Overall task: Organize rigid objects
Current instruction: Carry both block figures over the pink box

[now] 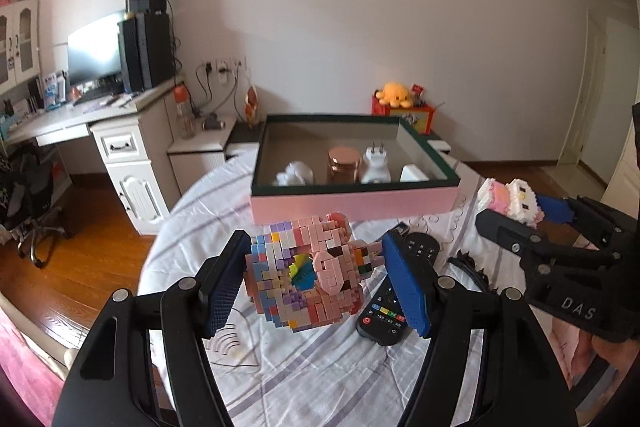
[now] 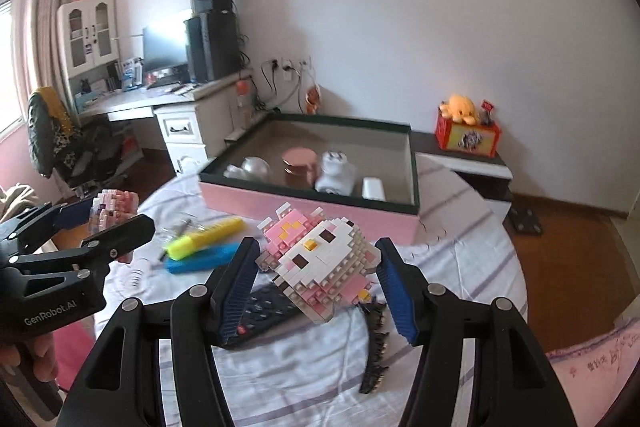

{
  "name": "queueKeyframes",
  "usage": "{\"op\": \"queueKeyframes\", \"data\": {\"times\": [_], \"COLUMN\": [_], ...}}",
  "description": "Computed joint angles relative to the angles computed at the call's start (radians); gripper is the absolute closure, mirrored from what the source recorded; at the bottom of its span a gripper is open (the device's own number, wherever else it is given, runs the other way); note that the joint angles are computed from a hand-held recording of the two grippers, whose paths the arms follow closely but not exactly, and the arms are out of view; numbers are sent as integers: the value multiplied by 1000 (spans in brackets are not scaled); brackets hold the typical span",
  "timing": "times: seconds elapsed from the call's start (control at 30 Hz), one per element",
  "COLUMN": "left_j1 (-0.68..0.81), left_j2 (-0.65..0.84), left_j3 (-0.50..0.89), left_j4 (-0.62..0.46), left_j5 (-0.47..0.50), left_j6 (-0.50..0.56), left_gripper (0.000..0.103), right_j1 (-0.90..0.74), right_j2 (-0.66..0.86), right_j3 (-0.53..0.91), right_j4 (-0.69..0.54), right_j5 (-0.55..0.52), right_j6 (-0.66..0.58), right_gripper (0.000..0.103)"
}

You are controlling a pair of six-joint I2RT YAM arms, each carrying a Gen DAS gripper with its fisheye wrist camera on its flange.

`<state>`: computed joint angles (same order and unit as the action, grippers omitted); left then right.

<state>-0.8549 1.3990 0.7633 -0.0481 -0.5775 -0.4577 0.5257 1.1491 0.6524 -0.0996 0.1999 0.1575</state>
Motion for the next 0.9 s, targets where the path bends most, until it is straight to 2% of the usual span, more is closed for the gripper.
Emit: {"op": "queueKeyframes", "data": {"times": [0.33,0.63,0.9], "left_j1": [-40,-18,105], "left_j2": [-111,-60,104], "left_j3": [-15,50,186], "left_j4": [-67,-44,34], "left_j5": [-89,-152,-37], "left_j6": [21,85,197], "left_gripper": [34,34,34], "right_j1": [62,22,-77], "right_j2": [-17,45,172], "right_j3": [24,83,164], "right_j4": [-17,8,49], "right_j5": [38,4,-77], "right_j6": [2,-37,-92], "right_gripper": [42,42,42]}}
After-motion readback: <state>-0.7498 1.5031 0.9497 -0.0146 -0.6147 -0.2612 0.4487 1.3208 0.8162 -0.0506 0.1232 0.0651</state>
